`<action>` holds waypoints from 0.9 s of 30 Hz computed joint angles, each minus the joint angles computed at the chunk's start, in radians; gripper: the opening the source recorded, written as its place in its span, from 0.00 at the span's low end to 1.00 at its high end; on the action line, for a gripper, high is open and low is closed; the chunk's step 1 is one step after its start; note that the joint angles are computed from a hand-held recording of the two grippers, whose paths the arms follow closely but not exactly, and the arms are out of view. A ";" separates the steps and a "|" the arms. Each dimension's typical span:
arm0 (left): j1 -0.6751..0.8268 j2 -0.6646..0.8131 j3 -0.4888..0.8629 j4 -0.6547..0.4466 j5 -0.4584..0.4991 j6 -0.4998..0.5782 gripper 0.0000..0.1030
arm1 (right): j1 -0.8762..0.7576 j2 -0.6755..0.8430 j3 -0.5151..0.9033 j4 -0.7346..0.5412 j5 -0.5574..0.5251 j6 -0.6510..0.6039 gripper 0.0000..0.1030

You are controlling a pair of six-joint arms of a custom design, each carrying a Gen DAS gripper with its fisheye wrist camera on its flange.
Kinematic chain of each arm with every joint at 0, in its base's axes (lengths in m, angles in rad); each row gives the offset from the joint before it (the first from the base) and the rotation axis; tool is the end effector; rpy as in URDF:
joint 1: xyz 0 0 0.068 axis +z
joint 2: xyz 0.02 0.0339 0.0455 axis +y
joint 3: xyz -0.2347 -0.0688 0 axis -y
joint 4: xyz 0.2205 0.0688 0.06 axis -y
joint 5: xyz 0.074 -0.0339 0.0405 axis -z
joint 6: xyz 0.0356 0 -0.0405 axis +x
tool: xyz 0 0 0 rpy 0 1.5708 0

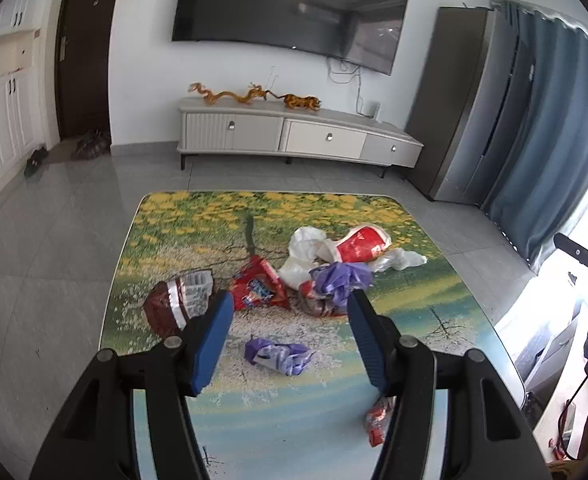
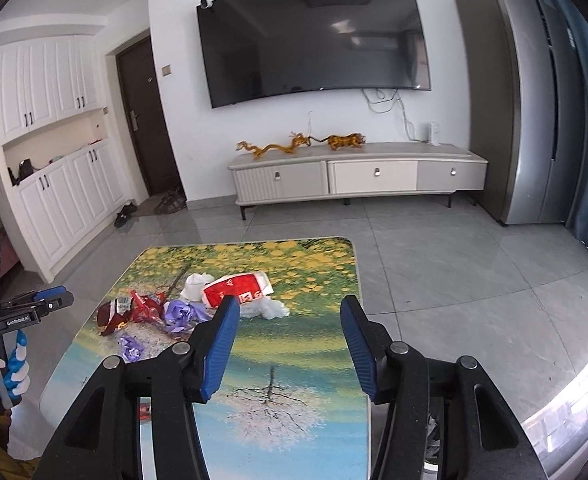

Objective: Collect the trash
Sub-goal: 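Move both open tools back over the table trash, then grasp the purple plastic bag with the left tool while the right tool grasps the clear plastic bag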

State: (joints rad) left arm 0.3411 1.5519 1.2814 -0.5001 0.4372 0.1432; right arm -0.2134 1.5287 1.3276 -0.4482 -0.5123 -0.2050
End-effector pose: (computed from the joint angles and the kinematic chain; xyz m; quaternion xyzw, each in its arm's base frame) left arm 0.3069 0.0929 0.2730 -0.0048 0.9031 -0.1027 0.4170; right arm 0.3182 -0.0511 0.2992 -0.1090 0.8670 0.1327 0.4679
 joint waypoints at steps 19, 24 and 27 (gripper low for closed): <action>-0.277 0.455 0.443 -0.187 -0.092 0.158 0.56 | 0.167 0.545 0.387 -0.072 0.024 -0.061 0.49; -0.305 0.646 0.688 -0.296 -0.131 0.179 0.56 | 0.196 0.746 0.616 -0.158 0.025 -0.090 0.55; -0.309 0.763 0.868 -0.388 -0.140 0.173 0.56 | 0.213 0.857 0.773 -0.223 0.031 -0.105 0.57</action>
State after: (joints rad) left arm 0.0321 2.3151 2.1493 -0.8879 0.2974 0.3162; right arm -0.0004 2.3854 2.1008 -0.6708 -0.4812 -0.3105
